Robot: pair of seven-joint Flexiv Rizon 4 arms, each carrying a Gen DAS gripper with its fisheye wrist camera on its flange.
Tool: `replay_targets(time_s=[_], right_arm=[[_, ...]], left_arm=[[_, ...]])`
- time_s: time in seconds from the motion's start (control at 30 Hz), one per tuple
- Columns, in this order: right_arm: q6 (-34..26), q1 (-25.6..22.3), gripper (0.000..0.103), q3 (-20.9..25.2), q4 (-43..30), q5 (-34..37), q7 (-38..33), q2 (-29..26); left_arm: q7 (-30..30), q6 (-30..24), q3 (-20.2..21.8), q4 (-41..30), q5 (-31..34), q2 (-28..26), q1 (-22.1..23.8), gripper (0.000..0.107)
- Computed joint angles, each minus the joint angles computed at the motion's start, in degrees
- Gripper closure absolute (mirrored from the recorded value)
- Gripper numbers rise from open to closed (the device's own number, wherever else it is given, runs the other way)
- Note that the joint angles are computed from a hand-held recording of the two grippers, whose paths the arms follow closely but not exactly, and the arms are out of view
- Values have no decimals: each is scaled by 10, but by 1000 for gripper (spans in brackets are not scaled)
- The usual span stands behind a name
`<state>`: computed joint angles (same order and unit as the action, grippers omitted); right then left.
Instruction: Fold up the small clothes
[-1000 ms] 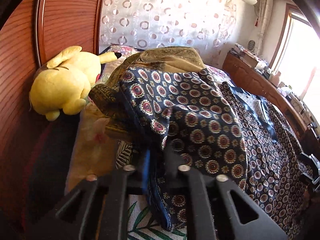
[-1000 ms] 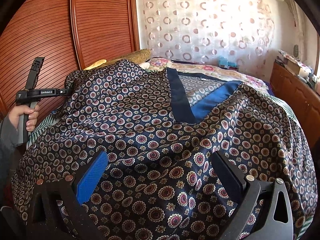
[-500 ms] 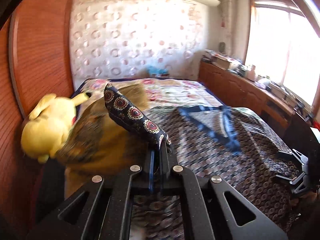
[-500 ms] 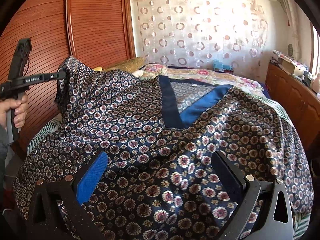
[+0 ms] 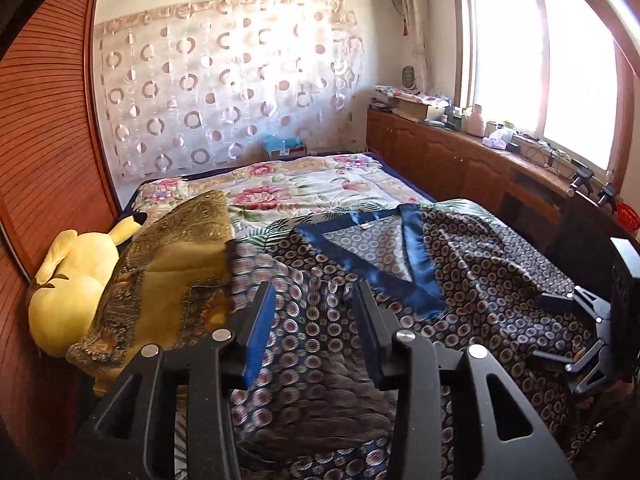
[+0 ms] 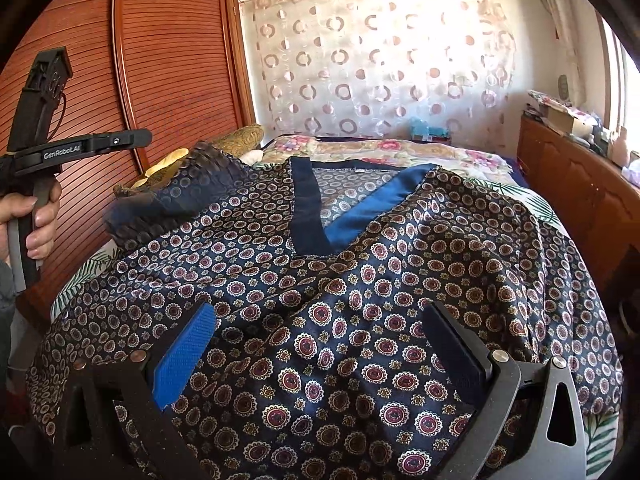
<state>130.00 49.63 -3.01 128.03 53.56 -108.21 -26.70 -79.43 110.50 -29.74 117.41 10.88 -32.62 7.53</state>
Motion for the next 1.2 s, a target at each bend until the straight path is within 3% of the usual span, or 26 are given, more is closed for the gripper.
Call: replay_targets(time_s=[0.07, 0.17, 0.23, 0.37, 0.43, 0.5, 0.67, 0.87, 0.93, 1.07, 1.2], right_arm=[[1, -6, 0, 3, 0, -5, 4, -1], [4, -7, 0, 3, 4, -5, 5, 0], [5, -5, 0, -1, 6, 1, 0, 3], [-1, 2, 0, -14, 5, 25, -23, 9], [-9, 9, 0, -26, 2, 46, -46, 15], [-14, 7, 0, -29, 1, 59, -63, 20], [-39, -6, 0, -30, 7, 75, -93, 37], [-92, 36, 6, -88, 27, 81, -116, 55], [-100, 45, 9, -103, 34, 74, -105, 55], [-93, 27, 9, -93, 53, 34, -58, 59], [-86, 16, 9, -85, 62, -4, -15, 51]], left_arm=[[-1, 0, 10, 6, -3, 4, -1, 55], [-4, 0, 8, 10, -2, -5, 10, 30], [-7, -2, 10, 9, -6, -11, 11, 28], [-12, 11, 70, -8, -36, -21, -40, 28], [-9, -5, 57, -25, -32, -33, -28, 28], [2, -29, 40, -45, -32, -47, -15, 37], [42, -88, 40, -96, -70, -76, -31, 58], [82, -137, 92, -158, -135, -102, -96, 68], [91, -141, 102, -167, -149, -107, -110, 74], [101, -153, 132, -188, -174, -112, -139, 103], [90, -91, 117, -164, -181, -104, -121, 104]])
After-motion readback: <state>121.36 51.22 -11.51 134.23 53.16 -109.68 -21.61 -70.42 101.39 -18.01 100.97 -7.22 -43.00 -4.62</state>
